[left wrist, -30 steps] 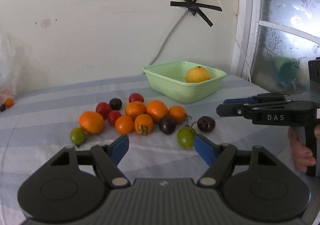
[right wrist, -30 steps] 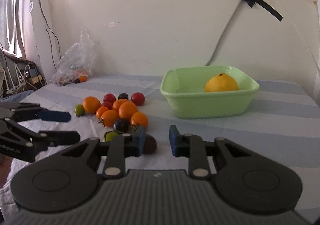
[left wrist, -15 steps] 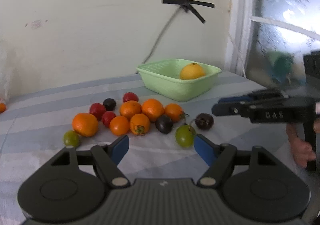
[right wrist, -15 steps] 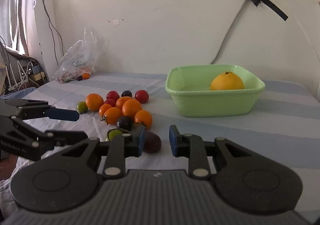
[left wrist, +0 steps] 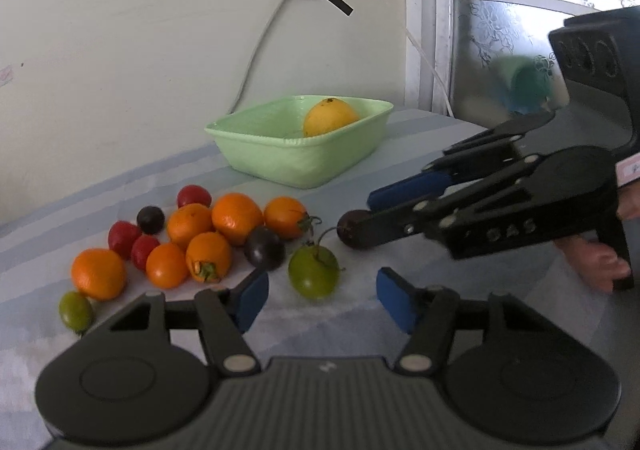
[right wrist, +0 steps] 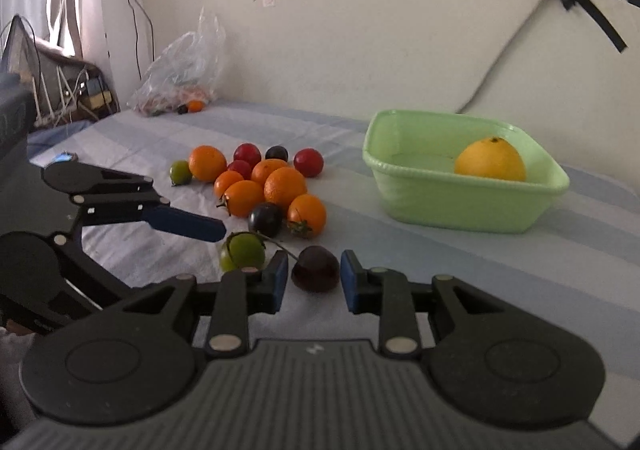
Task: Organize fruits
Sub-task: 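Grasp a green tomato with the left gripper while the right grasps a dark purple tomato, then drop the green tomato from the left gripper while the right drops the dark tomato into the basin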
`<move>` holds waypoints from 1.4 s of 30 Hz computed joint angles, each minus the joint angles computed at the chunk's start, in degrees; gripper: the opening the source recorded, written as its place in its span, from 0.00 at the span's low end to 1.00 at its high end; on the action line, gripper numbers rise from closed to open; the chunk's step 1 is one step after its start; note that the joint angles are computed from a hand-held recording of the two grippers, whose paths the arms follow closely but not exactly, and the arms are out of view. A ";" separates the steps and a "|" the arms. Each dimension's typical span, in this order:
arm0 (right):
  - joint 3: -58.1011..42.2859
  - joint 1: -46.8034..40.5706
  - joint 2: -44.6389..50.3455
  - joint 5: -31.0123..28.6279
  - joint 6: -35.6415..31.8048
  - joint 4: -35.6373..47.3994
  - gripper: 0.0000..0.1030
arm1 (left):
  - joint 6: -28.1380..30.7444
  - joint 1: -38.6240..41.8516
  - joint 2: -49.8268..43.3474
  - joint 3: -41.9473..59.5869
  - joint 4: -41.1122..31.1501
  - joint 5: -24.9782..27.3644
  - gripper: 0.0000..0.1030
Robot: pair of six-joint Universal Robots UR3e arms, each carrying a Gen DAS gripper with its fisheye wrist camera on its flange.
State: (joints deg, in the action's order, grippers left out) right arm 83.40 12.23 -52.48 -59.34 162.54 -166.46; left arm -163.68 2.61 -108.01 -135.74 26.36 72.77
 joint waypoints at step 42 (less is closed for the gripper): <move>-16.31 -2.36 11.06 -9.23 14.68 -10.40 0.33 | -12.53 5.94 -6.24 26.61 -9.88 -4.33 0.55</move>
State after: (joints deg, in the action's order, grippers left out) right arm 67.09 9.88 -41.42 -68.57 177.22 -176.86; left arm -176.21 8.55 -114.24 -109.13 16.49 68.43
